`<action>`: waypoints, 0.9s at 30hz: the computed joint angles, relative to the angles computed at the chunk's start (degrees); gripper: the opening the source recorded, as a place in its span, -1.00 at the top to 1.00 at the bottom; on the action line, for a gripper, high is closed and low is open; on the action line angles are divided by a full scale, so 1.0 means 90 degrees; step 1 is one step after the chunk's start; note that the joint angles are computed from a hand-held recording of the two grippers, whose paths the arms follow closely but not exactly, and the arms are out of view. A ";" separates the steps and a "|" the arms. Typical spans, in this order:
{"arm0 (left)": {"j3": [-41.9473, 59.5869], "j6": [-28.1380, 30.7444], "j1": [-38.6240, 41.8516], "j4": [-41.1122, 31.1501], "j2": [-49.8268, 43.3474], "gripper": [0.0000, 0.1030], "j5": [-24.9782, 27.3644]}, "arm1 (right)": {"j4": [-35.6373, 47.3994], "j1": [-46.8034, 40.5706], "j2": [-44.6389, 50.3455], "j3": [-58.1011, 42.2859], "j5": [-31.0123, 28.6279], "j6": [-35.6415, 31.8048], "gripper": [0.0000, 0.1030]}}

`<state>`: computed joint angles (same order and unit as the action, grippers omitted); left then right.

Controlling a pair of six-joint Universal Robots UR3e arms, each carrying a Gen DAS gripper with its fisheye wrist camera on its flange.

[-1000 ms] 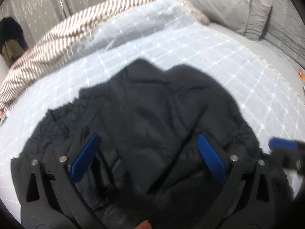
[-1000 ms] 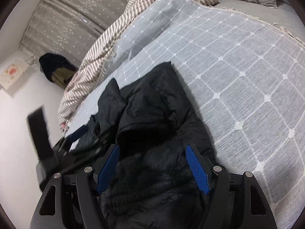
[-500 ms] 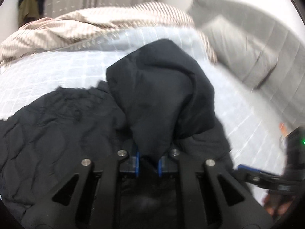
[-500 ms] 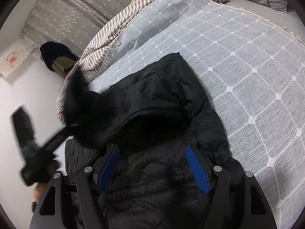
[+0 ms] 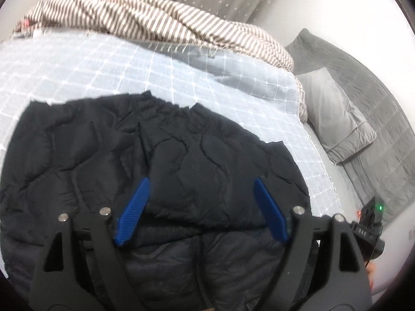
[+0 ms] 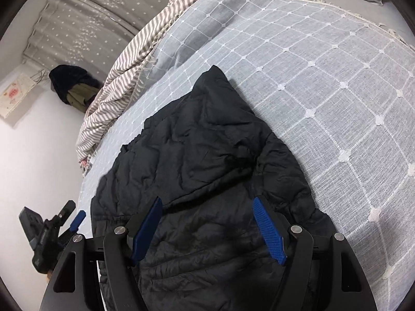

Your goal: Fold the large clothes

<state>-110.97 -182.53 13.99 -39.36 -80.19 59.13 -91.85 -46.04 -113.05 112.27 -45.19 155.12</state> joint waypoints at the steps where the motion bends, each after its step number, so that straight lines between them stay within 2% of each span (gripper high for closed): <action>1: 0.0128 -0.0105 -0.0151 0.0155 -0.0291 -0.60 0.0279 | 0.0001 -0.0001 -0.0007 0.0009 -0.0010 0.0015 -0.43; 2: 0.0371 -0.0271 -0.0440 0.0290 -0.0719 -0.60 0.0861 | 0.0011 -0.0006 -0.0007 0.0011 -0.0018 0.0008 -0.43; 5: 0.1018 -0.0642 -0.0970 0.0206 -0.1713 -0.59 0.1976 | 0.0215 -0.0159 -0.0133 -0.0018 -0.0070 -0.0110 -0.43; 6: 0.1031 -0.0704 -0.0948 0.0273 -0.1871 -0.43 0.1933 | 0.0200 -0.0192 -0.0167 -0.0007 -0.0097 -0.0115 -0.43; 7: 0.0915 -0.0749 -0.0874 0.0416 -0.1876 0.04 0.1743 | 0.0152 -0.0220 -0.0204 0.0018 -0.0142 -0.0106 -0.43; 8: 0.0767 -0.0790 -0.0784 0.0579 -0.1834 0.32 0.1513 | 0.0058 -0.0237 -0.0252 0.0050 -0.0222 -0.0066 -0.43; 9: 0.0573 -0.0865 -0.0710 0.0913 -0.1753 0.78 0.1260 | -0.0045 -0.0227 -0.0278 0.0081 -0.0294 -0.0019 -0.43; 10: 0.0364 -0.0875 -0.0600 0.1201 -0.1624 0.82 0.1004 | -0.0145 -0.0199 -0.0262 0.0092 -0.0348 0.0032 -0.43; 11: -0.0036 -0.0980 -0.0464 0.1814 -0.1354 0.83 0.0689 | -0.0265 -0.0164 -0.0267 0.0119 -0.0434 0.0094 -0.43; 14: -0.0523 -0.1071 -0.0396 0.2434 -0.0817 0.83 0.0747 | -0.0482 -0.0050 -0.0255 0.0183 -0.0575 0.0228 -0.43; 17: -0.0671 -0.1132 -0.0768 0.2414 -0.0662 0.76 0.1825 | -0.0619 0.0060 -0.0194 0.0200 -0.0652 0.0338 -0.43; 18: -0.0437 -0.0960 -0.1042 0.2088 -0.0929 0.63 0.2431 | -0.0608 0.0093 -0.0198 0.0193 -0.0684 0.0358 -0.43; 19: -0.0069 -0.0746 -0.1237 0.1557 -0.1229 0.41 0.2814 | -0.0574 0.0117 -0.0201 0.0164 -0.0704 0.0363 -0.43; 20: 0.0311 -0.0581 -0.1379 0.0972 -0.1595 0.34 0.3118 | -0.0586 0.0164 -0.0189 0.0147 -0.0724 0.0387 -0.43; 21: 0.0424 -0.0572 -0.1360 0.0748 -0.1775 0.27 0.3094 | -0.0580 0.0199 -0.0208 0.0141 -0.0747 0.0389 -0.43; 23: 0.0231 -0.0599 -0.1255 0.0842 -0.1597 0.25 0.2927 | -0.0687 0.0299 -0.0193 0.0117 -0.0808 0.0478 -0.43; 24: 0.0198 -0.0602 -0.1223 0.0716 -0.1417 0.10 0.2883 | -0.0759 0.0353 -0.0210 0.0108 -0.0862 0.0490 -0.43; 25: 0.0072 -0.0573 -0.1143 0.0621 -0.1142 -0.18 0.2738 | -0.0935 0.0441 -0.0203 0.0128 -0.0931 0.0550 -0.44; 27: -0.0413 -0.0300 -0.0850 0.0598 -0.0538 -0.53 0.2243 | -0.1450 0.0633 -0.0284 0.0162 -0.1199 0.0762 -0.44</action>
<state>-114.69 -185.23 6.34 -33.97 -85.03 79.32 -104.90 -40.35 -115.61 113.72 -55.98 161.98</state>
